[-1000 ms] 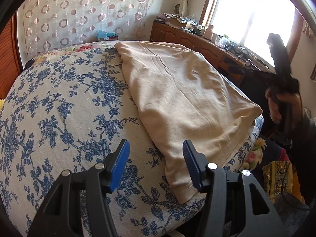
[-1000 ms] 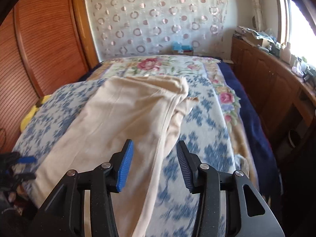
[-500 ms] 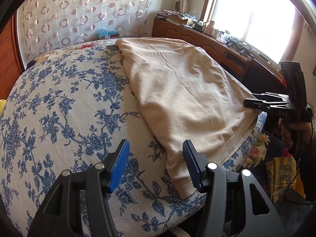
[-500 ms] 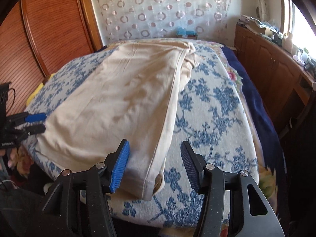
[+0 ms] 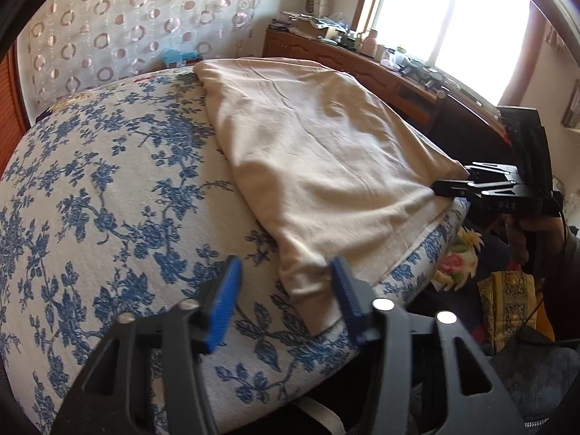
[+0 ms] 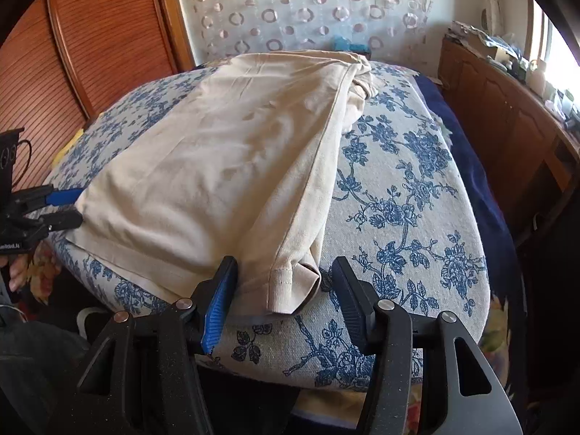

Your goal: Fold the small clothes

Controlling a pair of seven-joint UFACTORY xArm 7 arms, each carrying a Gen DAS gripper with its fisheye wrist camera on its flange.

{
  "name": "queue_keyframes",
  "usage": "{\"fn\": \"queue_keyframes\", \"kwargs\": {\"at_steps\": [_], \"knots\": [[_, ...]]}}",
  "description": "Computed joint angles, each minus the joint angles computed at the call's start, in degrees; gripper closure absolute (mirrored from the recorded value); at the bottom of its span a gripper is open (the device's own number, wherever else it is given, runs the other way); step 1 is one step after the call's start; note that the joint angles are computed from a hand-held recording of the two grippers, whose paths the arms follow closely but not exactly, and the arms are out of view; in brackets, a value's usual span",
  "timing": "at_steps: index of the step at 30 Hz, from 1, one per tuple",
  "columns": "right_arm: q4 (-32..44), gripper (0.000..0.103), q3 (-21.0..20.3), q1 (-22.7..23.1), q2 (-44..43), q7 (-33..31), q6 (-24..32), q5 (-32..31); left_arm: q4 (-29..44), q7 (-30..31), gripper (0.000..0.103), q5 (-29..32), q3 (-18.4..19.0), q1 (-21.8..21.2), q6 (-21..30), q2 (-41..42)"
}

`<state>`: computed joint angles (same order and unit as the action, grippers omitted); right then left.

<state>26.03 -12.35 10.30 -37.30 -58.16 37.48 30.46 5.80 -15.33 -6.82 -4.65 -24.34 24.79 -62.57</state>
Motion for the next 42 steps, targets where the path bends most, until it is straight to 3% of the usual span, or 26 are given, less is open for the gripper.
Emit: {"fn": "queue_keyframes", "kwargs": {"at_steps": [2,4,5,6,7,11,14,16,19,24,29,33,35,42], "knots": [[-0.11,0.065,-0.79,0.60,-0.60,-1.43,1.24,0.28,-0.07,0.92,0.078,-0.42,1.05,-1.24,-0.47,0.19],[-0.26,0.078,-0.86,0.96,-0.93,-3.02,1.57,0.31,0.13,1.39,0.087,-0.66,1.14,-1.67,-0.48,0.73],[0.09,0.081,-1.33,1.16,-0.80,-3.72,2.44,0.53,0.28,1.84,0.099,-0.79,1.40,-2.04,-0.44,1.00],[0.95,0.093,-2.30,1.55,-0.31,-4.36,4.63,1.13,0.44,2.91,0.102,-1.08,2.24,-2.97,-0.60,1.45],[1.18,0.096,-2.32,1.48,-0.19,-4.76,5.16,1.75,0.54,3.09,0.103,-1.12,1.82,-3.03,-1.07,1.78],[2.67,0.099,-5.19,2.02,-0.32,-8.00,7.93,7.85,1.51,3.65,0.103,-1.40,1.51,-2.75,-3.74,1.00],[5.81,0.099,-6.50,2.39,-0.09,-9.87,9.80,13.53,4.74,4.05,0.103,0.12,1.02,0.68,-7.07,3.45],[8.92,0.099,-6.56,2.94,1.06,-11.06,10.30,17.30,8.07,6.16,0.103,0.15,4.04,1.15,-11.09,7.86],[14.23,0.099,-5.06,3.78,4.87,-13.16,9.02,22.10,13.95,9.41,0.103,-0.74,8.14,0.81,-14.78,14.90],[25.64,0.099,-0.48,3.97,15.68,-15.46,4.60,27.29,24.49,13.54,0.103,-1.42,10.54,2.82,-18.13,27.24],[39.12,0.099,4.11,2.08,29.53,-13.86,2.45,27.45,35.30,19.50,0.103,-6.36,16.67,0.42,-18.98,40.21],[48.89,0.099,7.77,0.01,40.41,-10.67,2.27,23.90,42.89,24.67,0.103,-10.84,19.02,0.07,-17.89,49.86],[52.97,0.099,9.34,-0.92,45.17,-9.76,1.59,22.02,46.95,30.19,0.103,-16.67,21.35,-1.61,-16.68,54.85],[60.56,0.099,13.93,-4.00,54.70,-5.99,-1.21,17.53,54.42,39.23,0.103,-28.09,18.82,2.41,-14.25,63.85]]}}
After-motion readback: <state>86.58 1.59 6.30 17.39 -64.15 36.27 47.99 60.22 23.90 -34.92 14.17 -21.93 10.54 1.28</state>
